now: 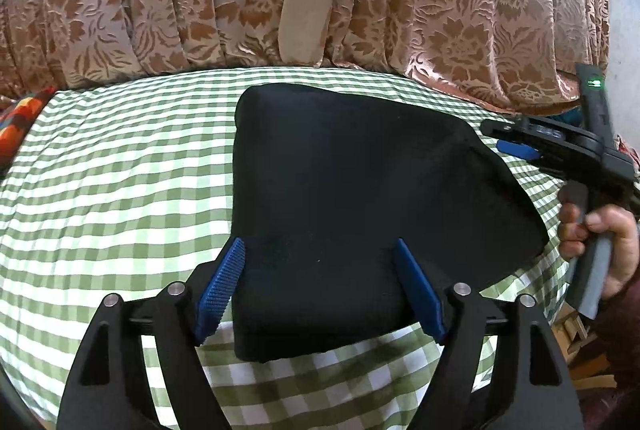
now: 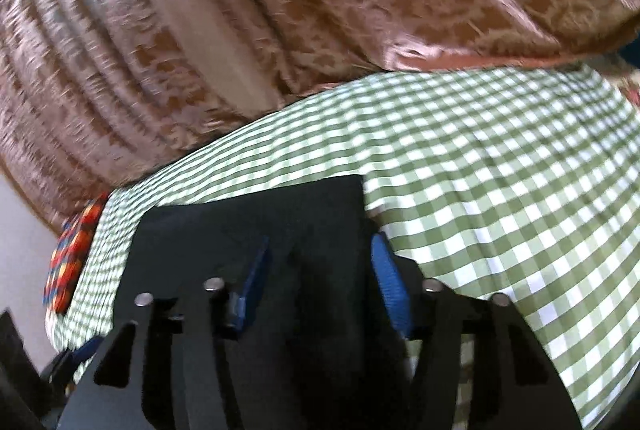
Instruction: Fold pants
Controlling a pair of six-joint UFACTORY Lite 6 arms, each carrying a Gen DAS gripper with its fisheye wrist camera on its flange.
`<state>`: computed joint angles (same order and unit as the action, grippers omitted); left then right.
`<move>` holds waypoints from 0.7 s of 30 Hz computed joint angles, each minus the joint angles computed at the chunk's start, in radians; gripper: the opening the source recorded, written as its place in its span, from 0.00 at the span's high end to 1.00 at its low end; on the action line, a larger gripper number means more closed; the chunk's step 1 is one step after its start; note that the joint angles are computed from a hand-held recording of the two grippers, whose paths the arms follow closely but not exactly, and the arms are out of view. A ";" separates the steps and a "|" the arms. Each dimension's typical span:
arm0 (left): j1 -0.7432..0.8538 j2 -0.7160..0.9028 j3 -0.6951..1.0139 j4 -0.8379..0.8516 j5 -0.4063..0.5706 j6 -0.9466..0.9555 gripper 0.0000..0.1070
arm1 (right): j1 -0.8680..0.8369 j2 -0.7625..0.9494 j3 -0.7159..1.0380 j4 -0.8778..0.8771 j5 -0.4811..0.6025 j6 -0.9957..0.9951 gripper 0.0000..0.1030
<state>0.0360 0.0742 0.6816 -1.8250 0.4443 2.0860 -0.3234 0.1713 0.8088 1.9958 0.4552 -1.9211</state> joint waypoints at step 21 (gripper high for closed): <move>0.347 0.416 0.407 0.437 0.465 -0.516 0.22 | -0.252 0.166 0.014 -0.368 0.286 0.192 0.26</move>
<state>0.3832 0.4906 1.0889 -1.3877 0.9089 1.5701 -0.5754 0.3376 0.8223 1.6278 0.7409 -1.7291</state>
